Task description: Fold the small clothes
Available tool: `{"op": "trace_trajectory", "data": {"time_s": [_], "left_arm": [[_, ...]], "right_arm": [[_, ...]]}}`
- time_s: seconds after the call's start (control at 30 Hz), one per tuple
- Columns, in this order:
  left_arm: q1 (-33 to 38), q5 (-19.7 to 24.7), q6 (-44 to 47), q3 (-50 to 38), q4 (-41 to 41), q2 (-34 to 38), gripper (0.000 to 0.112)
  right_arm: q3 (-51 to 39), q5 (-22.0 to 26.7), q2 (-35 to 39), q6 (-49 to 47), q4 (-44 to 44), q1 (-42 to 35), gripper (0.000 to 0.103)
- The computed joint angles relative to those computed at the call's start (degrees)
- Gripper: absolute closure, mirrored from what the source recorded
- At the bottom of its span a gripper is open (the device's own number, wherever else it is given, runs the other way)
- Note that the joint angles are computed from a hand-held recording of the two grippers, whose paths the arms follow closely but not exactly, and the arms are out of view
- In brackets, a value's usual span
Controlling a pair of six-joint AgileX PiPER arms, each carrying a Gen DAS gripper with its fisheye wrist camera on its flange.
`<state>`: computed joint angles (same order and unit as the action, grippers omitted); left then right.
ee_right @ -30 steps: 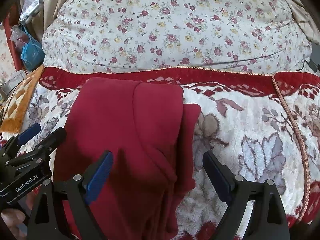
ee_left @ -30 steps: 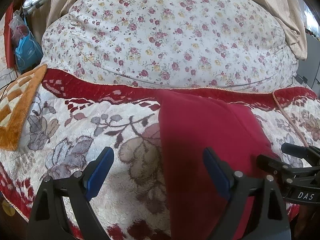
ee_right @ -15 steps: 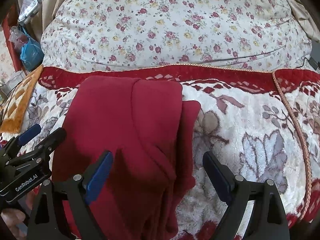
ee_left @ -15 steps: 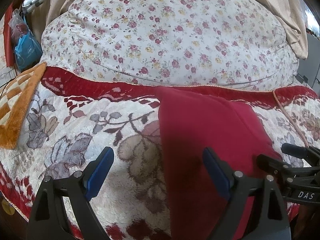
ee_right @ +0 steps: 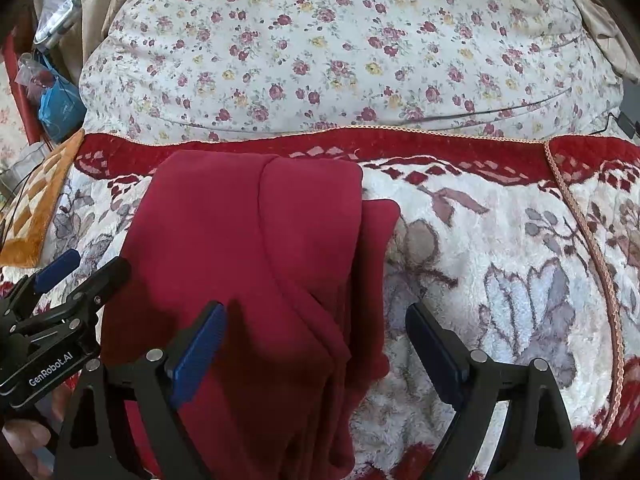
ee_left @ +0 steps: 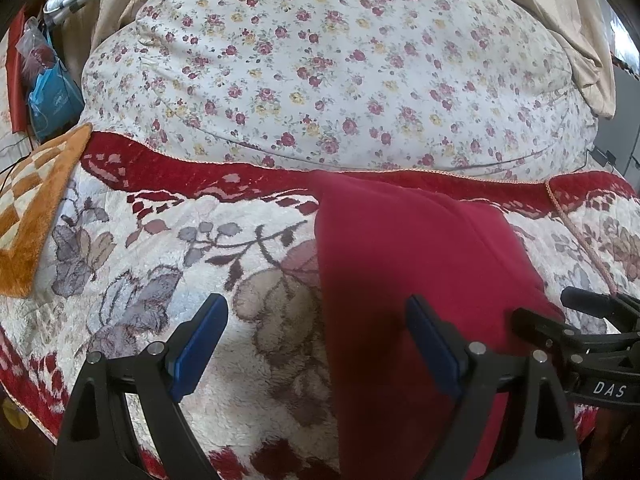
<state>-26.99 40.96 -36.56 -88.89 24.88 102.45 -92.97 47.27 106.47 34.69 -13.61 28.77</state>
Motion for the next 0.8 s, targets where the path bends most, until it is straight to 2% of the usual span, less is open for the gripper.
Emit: {"op": "trace_trajectory", "data": {"time_s": [0.8], "left_arm": [[-0.4,0.1,0.0,-0.4,0.1,0.7,0.023]], "right_arm": [[-0.4,0.2,0.7,-0.8,1.2,-0.5,0.009]]}}
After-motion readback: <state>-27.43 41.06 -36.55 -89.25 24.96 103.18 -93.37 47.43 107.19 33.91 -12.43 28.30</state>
